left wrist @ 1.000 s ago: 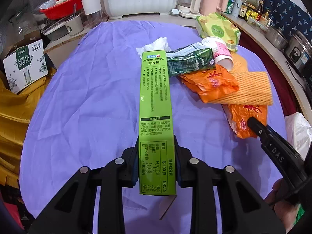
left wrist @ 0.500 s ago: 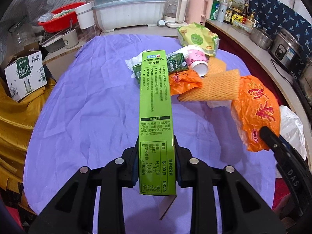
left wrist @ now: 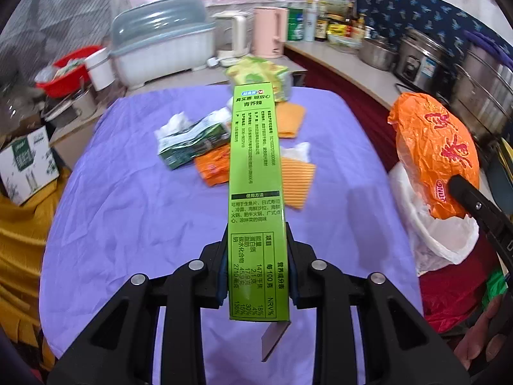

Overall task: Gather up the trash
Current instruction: 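Carry the box and orange bag over the bin and open both grippers, then withdraw both grippers from the bin back toward the table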

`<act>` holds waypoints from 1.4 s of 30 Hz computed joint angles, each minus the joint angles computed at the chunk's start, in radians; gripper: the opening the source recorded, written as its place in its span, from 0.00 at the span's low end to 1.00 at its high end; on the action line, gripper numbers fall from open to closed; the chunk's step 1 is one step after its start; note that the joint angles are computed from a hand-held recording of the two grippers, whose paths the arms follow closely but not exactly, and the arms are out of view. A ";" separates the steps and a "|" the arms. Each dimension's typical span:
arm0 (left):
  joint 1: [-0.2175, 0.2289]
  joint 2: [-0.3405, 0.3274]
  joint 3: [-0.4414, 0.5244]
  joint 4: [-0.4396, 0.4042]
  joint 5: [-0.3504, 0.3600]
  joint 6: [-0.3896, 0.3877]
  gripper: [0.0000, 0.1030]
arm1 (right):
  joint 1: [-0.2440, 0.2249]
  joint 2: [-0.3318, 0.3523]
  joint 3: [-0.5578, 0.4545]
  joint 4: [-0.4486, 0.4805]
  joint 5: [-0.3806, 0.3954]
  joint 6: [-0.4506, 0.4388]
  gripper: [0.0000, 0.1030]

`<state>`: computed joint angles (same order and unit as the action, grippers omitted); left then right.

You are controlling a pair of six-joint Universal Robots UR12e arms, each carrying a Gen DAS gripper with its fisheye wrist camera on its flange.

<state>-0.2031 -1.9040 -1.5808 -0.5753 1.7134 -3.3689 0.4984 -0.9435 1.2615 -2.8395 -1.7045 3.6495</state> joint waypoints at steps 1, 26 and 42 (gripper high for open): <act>-0.007 -0.004 0.007 0.002 -0.007 0.011 0.26 | -0.003 -0.008 0.012 -0.005 -0.010 0.004 0.29; -0.162 -0.213 0.303 -0.148 -0.240 0.244 0.26 | -0.120 -0.129 0.253 -0.004 -0.144 0.183 0.29; -0.167 -0.287 0.389 -0.194 -0.239 0.257 0.29 | -0.134 -0.108 0.249 -0.023 -0.136 0.231 0.50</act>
